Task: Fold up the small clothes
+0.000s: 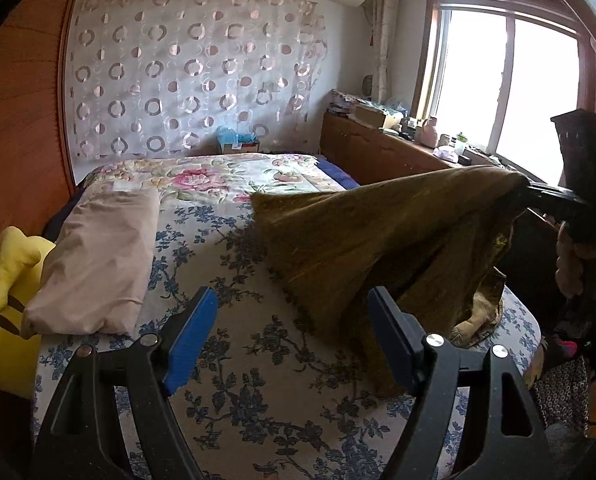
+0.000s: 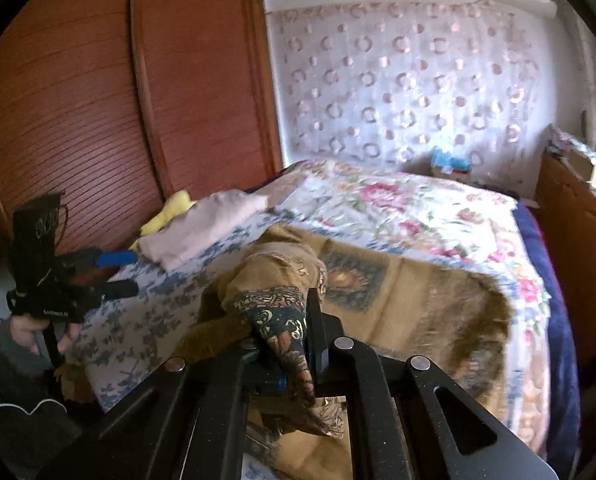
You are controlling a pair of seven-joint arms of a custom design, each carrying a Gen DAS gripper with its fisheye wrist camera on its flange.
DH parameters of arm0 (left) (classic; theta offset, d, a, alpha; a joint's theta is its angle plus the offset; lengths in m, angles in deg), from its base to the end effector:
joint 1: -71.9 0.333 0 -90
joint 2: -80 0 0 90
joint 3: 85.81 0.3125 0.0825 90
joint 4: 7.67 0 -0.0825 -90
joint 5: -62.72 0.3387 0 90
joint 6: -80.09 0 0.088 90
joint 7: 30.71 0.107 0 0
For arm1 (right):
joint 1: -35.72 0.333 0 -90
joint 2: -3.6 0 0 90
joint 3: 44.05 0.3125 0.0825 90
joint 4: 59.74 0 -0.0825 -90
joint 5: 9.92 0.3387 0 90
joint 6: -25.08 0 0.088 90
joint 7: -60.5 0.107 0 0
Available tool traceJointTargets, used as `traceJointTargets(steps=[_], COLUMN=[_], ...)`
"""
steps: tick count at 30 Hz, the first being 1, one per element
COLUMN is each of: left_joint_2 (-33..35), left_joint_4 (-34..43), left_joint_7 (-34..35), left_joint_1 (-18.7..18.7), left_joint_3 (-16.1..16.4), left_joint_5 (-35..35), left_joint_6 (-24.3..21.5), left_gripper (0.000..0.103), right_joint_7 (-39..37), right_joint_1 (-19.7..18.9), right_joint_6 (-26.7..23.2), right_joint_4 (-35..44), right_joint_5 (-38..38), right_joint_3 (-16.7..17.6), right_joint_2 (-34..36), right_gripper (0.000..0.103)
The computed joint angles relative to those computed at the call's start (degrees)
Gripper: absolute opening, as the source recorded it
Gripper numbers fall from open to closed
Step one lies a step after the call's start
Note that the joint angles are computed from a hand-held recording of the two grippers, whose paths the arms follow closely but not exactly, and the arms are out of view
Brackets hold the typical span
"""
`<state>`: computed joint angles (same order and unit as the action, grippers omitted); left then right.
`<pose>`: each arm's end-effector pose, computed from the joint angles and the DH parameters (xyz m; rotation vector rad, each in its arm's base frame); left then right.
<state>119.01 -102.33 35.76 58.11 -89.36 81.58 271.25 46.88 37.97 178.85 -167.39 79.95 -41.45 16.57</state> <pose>0.6579 -0.2304 0.3642 -1.5143 1.8795 -1.1529 0.6008 0.0173 0.4487 -1.8415 0.9924 -0.5793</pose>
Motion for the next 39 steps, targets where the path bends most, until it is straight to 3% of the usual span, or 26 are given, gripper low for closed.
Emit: traceJointTargets(steps=[3,8,11,12,16,19,23,29,34,39], left_joint_2=[0.20,0.47,0.84,0.97,1.40,1.65,1.77,1.63,1.68,1.53], left_joint_4=[0.21,0.69,1.42,1.61,2.39,2.70,3.17,2.62,2.63,1.63], left_joint_7=[0.37,0.54,0.82,0.94,1.14,1.18,0.84,0.66,0.57,-0.05], left_joint_1=[0.24,-0.05,0.12,0.26,0.10,-0.14,-2.09,-2.63,-2.72,-3.68], left_joint_3=[-0.62,-0.71,-1.09,-1.35,-1.41,-1.34,0.67,1.24,1.30,2.53], left_joint_5=[0.29,0.28,0.48,0.60,0.75,0.83,0.68,0.82,0.77,0.30], left_joint_6=[-0.15,-0.38,-1.18,-1.36,-2.09,-2.18,-2.62,-2.23,-2.25,-1.44], left_gripper=[0.078,0.078,0.078,0.078,0.078,0.078,0.078,0.078,0.078,0.079], right_joint_7=[0.32,11.33,25.67,26.98,18.88,10.17,-2.47,-8.92,-5.31,4.13], right_joint_1=[-0.08,-0.72,-0.16,-0.58,-6.49,-7.53,-5.03,-0.35,1.63,2.36], right_joint_6=[4.30,13.23,15.08,15.80,16.13,17.44,18.15,14.84,12.14,11.01], right_joint_4=[-2.00,-1.42,-1.60,-1.85,-3.35,-4.46,-4.63,-4.21,-4.22,-1.01], right_joint_5=[-0.21,-9.64,-22.38,-23.34,-15.58,-7.35,3.92,7.45,1.39,-12.00], right_joint_3=[-0.97,-2.55,-4.91,-4.80,1.25,3.45,2.93,0.30,-0.49,0.90], right_joint_2=[-1.44,3.51,7.13,7.74,6.09,3.67,0.87,0.30,1.51,6.76], right_gripper=[0.006,0.008,0.024,0.034,0.040,0.044,0.046,0.051,0.052,0.053])
